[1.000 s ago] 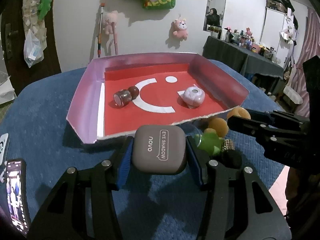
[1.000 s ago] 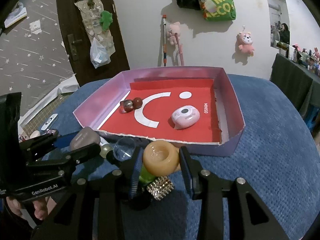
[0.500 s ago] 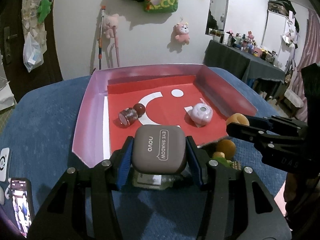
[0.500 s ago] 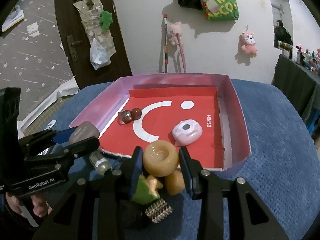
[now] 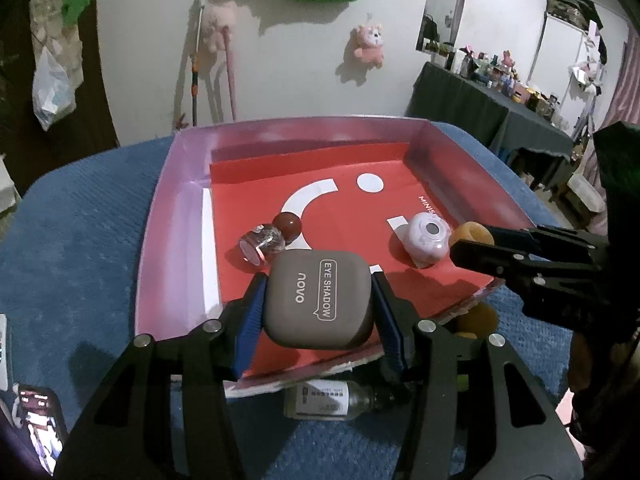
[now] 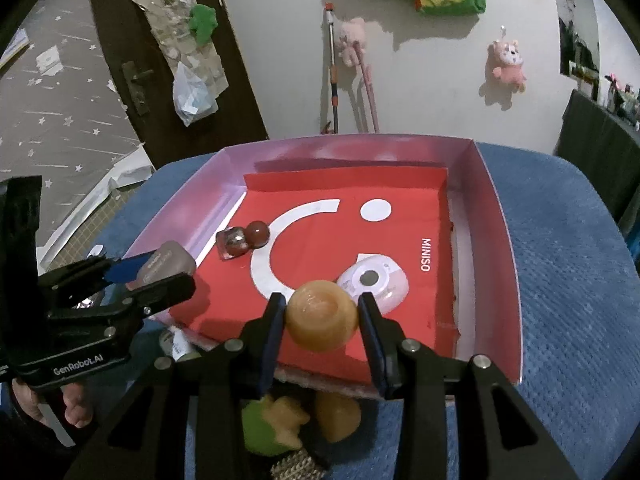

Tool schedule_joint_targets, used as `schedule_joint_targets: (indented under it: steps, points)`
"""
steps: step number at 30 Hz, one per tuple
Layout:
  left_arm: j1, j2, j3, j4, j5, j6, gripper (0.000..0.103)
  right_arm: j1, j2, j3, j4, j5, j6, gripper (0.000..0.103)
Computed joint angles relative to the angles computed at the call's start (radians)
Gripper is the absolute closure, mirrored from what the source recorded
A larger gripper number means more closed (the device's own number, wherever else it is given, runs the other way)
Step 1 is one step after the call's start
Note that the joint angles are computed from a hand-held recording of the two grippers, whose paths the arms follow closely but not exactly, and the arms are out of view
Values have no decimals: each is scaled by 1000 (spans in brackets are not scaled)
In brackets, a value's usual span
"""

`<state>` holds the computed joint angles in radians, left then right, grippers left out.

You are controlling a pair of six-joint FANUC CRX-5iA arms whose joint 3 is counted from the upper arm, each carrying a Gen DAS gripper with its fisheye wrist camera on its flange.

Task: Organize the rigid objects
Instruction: 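Lift and carry the eyeshadow case with left gripper while right gripper carries the amber ring over the box, then lower the eyeshadow case with left gripper while right gripper lowers the amber ring into the box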

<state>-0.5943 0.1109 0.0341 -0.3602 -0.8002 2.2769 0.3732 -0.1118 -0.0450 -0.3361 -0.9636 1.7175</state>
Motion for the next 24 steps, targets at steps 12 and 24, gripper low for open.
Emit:
schedule_joint_targets:
  steps: [12,24]
  points:
    - [57,49,-6,134,14,-109,54,-41,118,120,-80,-177,43,63]
    - [75,83,5,156,5,-108,54,-32,180,163,-83,-248,57,63]
